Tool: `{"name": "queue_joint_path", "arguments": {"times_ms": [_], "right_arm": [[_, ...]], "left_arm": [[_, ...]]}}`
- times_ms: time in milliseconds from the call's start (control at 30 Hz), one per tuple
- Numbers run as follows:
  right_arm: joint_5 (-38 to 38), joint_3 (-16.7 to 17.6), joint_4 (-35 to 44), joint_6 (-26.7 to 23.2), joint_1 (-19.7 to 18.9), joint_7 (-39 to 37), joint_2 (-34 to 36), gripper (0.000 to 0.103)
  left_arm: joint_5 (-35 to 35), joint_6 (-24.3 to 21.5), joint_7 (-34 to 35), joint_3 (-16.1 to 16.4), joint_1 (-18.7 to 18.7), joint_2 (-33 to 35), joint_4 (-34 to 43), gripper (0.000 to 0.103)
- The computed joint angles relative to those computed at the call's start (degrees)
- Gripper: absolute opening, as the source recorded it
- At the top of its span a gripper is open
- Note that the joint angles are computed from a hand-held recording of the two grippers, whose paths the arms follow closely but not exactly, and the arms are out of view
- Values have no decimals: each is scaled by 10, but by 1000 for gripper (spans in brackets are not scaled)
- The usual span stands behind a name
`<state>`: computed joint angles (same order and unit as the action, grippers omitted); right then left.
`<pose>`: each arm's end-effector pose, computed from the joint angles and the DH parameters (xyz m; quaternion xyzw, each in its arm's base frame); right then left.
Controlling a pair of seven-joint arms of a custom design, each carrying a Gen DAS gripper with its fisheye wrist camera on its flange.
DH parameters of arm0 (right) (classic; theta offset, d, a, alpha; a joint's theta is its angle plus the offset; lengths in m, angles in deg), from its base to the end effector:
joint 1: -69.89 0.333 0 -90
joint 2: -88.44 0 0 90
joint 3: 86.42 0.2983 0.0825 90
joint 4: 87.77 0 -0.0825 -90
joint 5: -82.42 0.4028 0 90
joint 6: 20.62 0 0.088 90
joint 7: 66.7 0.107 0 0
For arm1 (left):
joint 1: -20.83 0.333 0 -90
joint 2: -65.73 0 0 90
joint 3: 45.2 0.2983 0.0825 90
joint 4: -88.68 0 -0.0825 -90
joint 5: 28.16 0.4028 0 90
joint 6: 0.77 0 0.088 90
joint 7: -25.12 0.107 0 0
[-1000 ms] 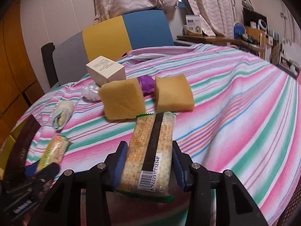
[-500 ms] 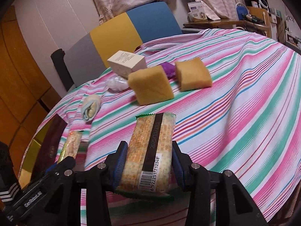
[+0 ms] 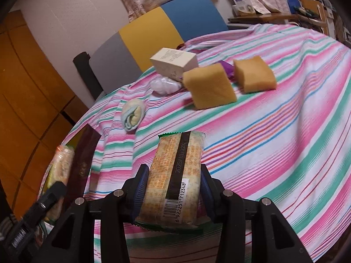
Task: Organize objects
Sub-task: 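Carry the WEIDAN packet into the gold tin and open the left gripper, then lower the cracker packet into the gold tin and open the right gripper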
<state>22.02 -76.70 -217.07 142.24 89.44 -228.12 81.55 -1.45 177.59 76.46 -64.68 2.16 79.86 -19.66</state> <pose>0.4591 0.3115 0.4441 -0.4761 0.7673 -0.1672 0.3957 0.5130 -0.4291 0.4725 -0.4871 0.7320 -0.4566 0.1360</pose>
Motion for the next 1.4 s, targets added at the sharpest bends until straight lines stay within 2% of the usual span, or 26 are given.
{"name": "queue_joint_path", "arguments": {"times_ms": [67, 100, 133, 233, 367, 533, 700, 833, 1033, 1200, 1300, 1400], "right_arm": [[4, 4, 13, -16, 7, -29, 5, 46], [5, 5, 19, -20, 10, -39, 7, 46], [5, 6, 27, -22, 13, -49, 11, 46], [-3, 6, 42, -13, 18, -51, 19, 46], [-10, 4, 57, -1, 25, -47, 28, 46], [-24, 5, 77, 7, 33, -43, 36, 46], [-35, 4, 102, 12, 44, -53, 51, 46], [-30, 1, 121, 23, 53, -69, 66, 46], [-18, -5, 156, 39, 70, -101, 92, 46], [-2, -12, 170, 51, 81, -123, 106, 46], [26, -14, 176, 65, 84, -146, 116, 46], [60, -15, 192, 78, 90, -183, 131, 46]], "left_arm": [[34, 1, -38, 40, -26, -15, -8, 47], [69, -8, -77, 72, -49, -24, -10, 47], [98, -18, -107, 89, -59, -30, -10, 47], [168, -45, -187, 111, -63, -49, -19, 47], [206, -71, -241, 105, -39, -64, -34, 47], [179, -108, -232, 83, 0, -70, -44, 47], [225, -150, -264, 87, 8, -73, -39, 45], [217, -170, -261, 82, 18, -72, -40, 44], [205, -157, -265, 79, 26, -78, -57, 44], [165, -158, -219, 71, 30, -73, -56, 48], [166, -160, -230, 74, 28, -75, -56, 52], [177, -164, -253, 76, 25, -82, -59, 66]]}}
